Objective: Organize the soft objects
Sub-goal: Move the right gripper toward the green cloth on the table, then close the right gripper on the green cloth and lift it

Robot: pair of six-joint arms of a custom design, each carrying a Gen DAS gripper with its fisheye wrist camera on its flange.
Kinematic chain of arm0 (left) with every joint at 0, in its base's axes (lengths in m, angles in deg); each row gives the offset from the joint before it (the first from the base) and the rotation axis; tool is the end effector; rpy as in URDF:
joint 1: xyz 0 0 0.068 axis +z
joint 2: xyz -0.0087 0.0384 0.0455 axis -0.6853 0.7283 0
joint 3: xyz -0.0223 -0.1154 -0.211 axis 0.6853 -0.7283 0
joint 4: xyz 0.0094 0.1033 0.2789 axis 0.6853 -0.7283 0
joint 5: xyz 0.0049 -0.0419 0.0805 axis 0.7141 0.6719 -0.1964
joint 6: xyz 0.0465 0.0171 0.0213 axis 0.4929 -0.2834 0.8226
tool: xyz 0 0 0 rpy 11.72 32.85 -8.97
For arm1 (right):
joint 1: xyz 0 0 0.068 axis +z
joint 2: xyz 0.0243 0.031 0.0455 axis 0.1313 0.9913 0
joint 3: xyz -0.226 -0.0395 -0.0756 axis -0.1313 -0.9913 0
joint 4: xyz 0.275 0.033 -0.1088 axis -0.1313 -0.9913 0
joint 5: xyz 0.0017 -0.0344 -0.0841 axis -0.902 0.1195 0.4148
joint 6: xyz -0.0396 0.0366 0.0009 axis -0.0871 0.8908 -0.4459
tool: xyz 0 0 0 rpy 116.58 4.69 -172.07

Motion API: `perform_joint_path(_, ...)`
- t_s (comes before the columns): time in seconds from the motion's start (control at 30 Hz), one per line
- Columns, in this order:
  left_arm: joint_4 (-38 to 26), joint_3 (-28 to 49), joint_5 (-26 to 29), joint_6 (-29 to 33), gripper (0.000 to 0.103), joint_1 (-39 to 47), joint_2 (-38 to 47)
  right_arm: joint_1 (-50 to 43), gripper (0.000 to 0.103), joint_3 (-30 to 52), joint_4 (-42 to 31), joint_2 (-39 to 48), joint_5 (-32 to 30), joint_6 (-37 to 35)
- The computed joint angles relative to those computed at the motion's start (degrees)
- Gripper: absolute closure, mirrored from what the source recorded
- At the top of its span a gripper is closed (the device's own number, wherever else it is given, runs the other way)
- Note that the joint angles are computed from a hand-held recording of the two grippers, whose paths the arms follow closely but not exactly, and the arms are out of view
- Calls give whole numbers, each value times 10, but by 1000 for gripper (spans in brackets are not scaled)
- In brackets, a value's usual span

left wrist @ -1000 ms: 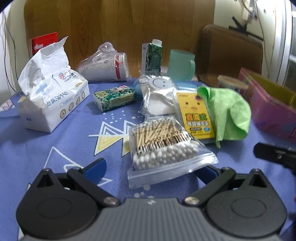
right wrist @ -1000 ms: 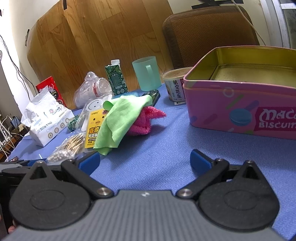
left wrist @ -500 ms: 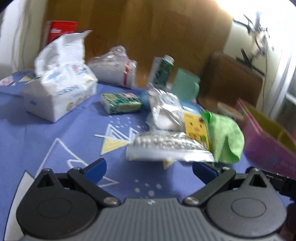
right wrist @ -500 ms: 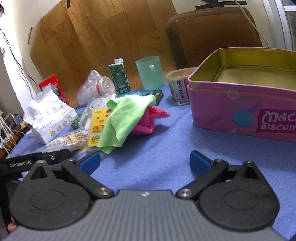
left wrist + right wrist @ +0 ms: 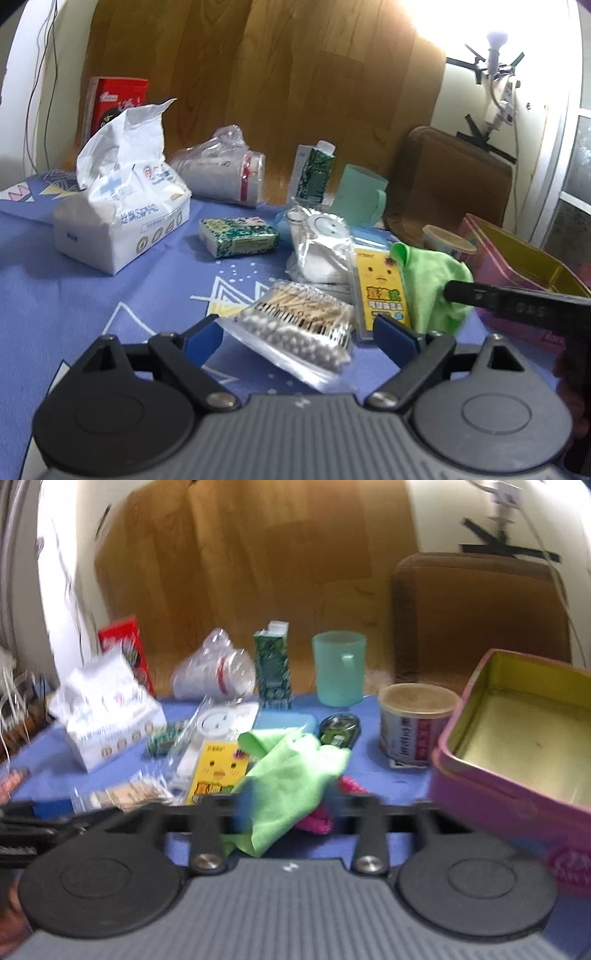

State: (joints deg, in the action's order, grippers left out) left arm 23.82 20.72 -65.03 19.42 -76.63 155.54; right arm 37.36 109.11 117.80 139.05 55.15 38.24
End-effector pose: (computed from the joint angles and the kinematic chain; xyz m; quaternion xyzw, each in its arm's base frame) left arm 0.2196 -0.1220 0.0376 -0.1298 0.8425 -0.0509 0.5204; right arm 0.3556 0.2078 0.0368 -0.2045 0.8255 0.1975 0.4876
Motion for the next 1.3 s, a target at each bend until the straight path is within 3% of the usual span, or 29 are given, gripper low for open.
perform_joint_path(0.03, 16, -7, 2, 6, 13, 0, 0, 2, 83, -2, 7, -1, 0, -2)
perform_joint_path(0.07, 29, -12, 5, 10, 13, -1, 0, 5, 94, -13, 15, -7, 6, -7)
perform_joint_path(0.1, 40, -17, 6, 14, 13, -1, -1, 7, 96, -27, 23, -15, 12, -17)
perform_joint_path(0.2, 41, -28, 19, 20, 13, 1, -17, -3, 96, -90, 43, -59, -6, -23)
perform_joint_path(0.3, 54, -67, 86, 24, 12, 19, -59, -29, 96, -173, 59, -121, -81, -43)
perform_joint_path(0.43, -9, -121, 81, 12, 13, 8, -152, -71, 96, -254, 43, -191, -167, -85)
perform_joint_path(0.57, -120, -154, 93, 15, 20, 11, -308, -99, 91, -257, -23, -211, -223, -114)
perform_joint_path(0.63, -147, -152, 105, 30, 21, 8, -357, -97, 78, -264, -19, -214, -208, -117)
perform_joint_path(0.7, -135, -129, 142, 44, 23, 9, -336, -92, 43, -269, 15, -210, -180, -96)
perform_joint_path(0.77, -109, -78, 190, 52, 23, 9, -255, -95, 32, -259, 23, -200, -179, -78)
perform_joint_path(0.9, -124, 60, 308, 47, 33, 20, -71, -85, 28, -234, 11, -175, -163, -79)
perform_joint_path(0.97, -149, 123, 332, 44, 42, 16, 9, -80, 28, -224, 9, -161, -160, -84)
perform_joint_path(1.03, -160, 161, 358, 32, 52, 16, 62, -74, 32, -210, -4, -145, -159, -93)
perform_joint_path(1.07, -145, 160, 366, 27, 56, 15, 72, -71, 51, -204, -15, -137, -162, -102)
perform_joint_path(1.1, -135, 154, 364, 27, 61, 9, 70, -68, 82, -200, -25, -131, -166, -112)
perform_joint_path(1.17, -124, 141, 386, 32, 80, 6, 53, -65, 96, -222, 10, -133, -169, -121)
perform_joint_path(1.3, -118, 87, 343, 51, 79, -33, -63, -65, 96, -297, 139, -170, -182, -127)
